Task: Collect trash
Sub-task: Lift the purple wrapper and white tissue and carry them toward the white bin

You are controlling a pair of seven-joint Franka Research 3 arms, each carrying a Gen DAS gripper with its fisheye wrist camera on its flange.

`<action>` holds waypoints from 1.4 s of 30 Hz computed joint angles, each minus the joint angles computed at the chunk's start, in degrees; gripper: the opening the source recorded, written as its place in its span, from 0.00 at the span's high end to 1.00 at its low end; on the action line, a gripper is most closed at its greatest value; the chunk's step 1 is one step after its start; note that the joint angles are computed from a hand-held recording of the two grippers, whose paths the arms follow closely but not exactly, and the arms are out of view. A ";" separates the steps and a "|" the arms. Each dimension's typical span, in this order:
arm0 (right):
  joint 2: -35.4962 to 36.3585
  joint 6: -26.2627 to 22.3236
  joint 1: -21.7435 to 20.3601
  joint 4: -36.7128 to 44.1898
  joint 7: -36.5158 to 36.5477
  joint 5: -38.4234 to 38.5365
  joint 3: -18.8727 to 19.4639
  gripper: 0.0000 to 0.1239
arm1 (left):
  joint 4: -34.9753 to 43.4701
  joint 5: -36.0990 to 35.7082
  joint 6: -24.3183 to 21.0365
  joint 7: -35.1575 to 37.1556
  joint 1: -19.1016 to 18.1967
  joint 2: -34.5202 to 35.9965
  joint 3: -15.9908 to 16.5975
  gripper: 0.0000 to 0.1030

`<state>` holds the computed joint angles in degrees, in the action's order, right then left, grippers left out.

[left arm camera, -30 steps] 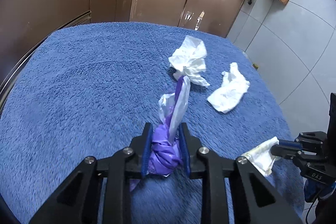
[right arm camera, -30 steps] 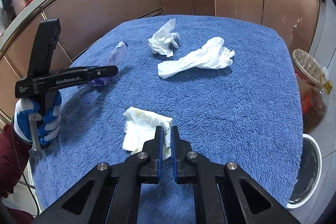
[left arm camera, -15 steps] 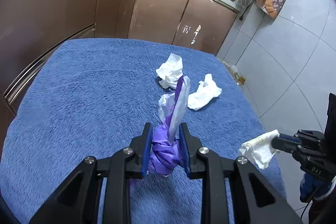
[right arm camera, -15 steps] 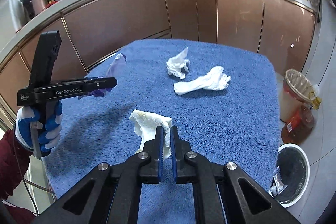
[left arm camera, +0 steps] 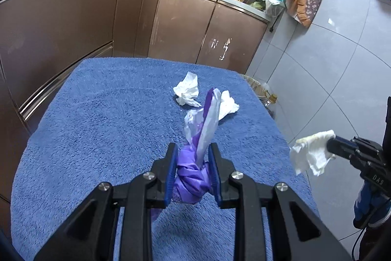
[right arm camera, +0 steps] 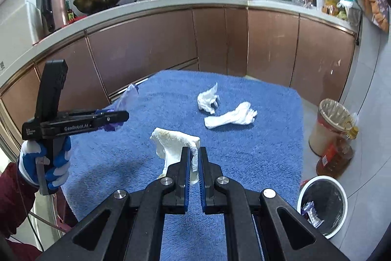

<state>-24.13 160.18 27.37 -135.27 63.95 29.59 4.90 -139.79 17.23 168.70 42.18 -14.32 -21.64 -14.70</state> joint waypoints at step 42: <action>-7.85 13.17 -16.23 -9.00 9.98 -4.66 -3.05 0.95 | 50.81 5.73 -14.84 11.70 -13.33 39.10 -5.24 0.76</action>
<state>-31.98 173.36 11.13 -144.28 73.93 24.94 1.85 -88.98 22.96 153.86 53.88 -27.65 17.45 -19.94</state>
